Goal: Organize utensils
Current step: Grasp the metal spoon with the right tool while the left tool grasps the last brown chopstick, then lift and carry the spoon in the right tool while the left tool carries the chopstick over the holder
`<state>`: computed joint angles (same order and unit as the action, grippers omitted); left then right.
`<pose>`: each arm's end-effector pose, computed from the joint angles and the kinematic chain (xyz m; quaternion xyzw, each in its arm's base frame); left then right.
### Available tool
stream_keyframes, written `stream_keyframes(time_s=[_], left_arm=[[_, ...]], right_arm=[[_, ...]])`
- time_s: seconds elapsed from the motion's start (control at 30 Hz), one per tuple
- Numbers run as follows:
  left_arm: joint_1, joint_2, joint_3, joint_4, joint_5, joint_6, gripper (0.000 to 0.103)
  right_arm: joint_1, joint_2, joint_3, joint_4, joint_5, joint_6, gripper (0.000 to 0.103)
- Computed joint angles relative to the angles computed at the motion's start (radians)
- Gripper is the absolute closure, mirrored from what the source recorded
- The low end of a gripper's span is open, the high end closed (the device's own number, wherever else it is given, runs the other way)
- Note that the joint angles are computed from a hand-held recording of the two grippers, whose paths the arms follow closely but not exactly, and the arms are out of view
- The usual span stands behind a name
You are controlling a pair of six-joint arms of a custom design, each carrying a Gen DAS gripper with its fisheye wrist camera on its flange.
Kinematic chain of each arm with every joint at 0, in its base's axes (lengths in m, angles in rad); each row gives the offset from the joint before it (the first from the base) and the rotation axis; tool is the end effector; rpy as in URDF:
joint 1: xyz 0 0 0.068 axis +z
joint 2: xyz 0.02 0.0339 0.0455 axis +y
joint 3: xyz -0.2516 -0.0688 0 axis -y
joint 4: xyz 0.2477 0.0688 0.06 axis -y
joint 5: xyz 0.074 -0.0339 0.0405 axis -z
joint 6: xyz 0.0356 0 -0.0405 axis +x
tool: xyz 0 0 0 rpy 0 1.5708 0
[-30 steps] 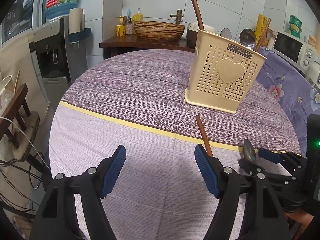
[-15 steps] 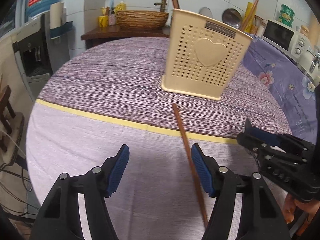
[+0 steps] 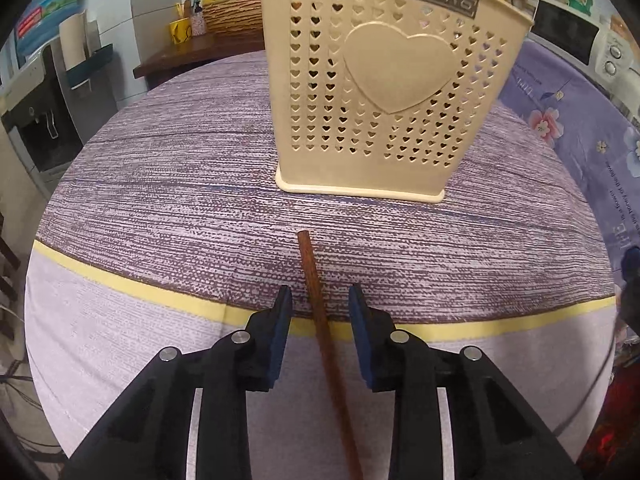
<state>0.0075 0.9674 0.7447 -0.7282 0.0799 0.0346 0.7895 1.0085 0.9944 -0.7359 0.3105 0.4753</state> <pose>0.1957 -0.0014 0.2354 0.0251 0.9513 -0.0316 0.3055 0.1580 0.1438 0.3093 -0.0808 0.9044 0.1186 0.4018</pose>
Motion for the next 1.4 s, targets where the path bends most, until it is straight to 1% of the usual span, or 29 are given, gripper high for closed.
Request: stream_keyframes(time_s=[0.17,0.23,0.3,0.6,0.73,0.77,0.83,0.97,1.0,1.1,1.27,1.33,1.4], left_arm=[[-0.023,0.018,0.015,0.002,-0.036,-0.003,0.079],[-0.030,0.028,0.021,0.006,-0.052,-0.007,0.088],[-0.027,0.038,0.026,0.012,-0.054,-0.007,0.093],[-0.043,0.051,0.027,0.035,-0.059,-0.030,0.095],[-0.007,0.033,0.041,0.028,-0.017,-0.019,0.095],[0.004,0.003,0.037,0.017,-0.008,-0.014,0.095],[0.040,-0.041,0.058,-0.012,0.038,-0.001,0.095],[0.177,-0.129,0.144,-0.099,0.180,0.049,0.095],[0.202,-0.138,0.166,-0.112,0.206,0.056,0.095],[0.346,-0.166,0.249,-0.174,0.345,0.113,0.095],[0.527,-0.155,0.348,-0.229,0.512,0.156,0.095],[0.568,-0.153,0.357,-0.236,0.551,0.171,0.095],[0.579,-0.151,0.359,-0.235,0.564,0.171,0.095]], right_arm=[[0.021,0.000,0.011,-0.003,0.025,0.002,0.065],[0.026,-0.002,0.011,-0.004,0.034,0.002,0.065],[0.027,-0.002,0.011,-0.003,0.035,0.005,0.065],[0.025,-0.001,0.001,0.008,0.031,0.001,0.065],[0.019,-0.006,-0.010,0.021,0.022,0.000,0.065],[0.016,-0.010,-0.014,0.025,0.018,-0.001,0.065],[0.014,-0.013,-0.018,0.030,0.015,0.000,0.065],[0.009,-0.033,-0.029,0.045,0.000,-0.004,0.065],[0.008,-0.035,-0.030,0.048,-0.004,-0.006,0.065],[0.003,-0.045,-0.035,0.058,-0.024,-0.009,0.065],[-0.013,-0.057,-0.034,0.071,-0.059,-0.020,0.065],[-0.021,-0.060,-0.033,0.076,-0.069,-0.019,0.065],[-0.023,-0.059,-0.030,0.078,-0.069,-0.016,0.065]])
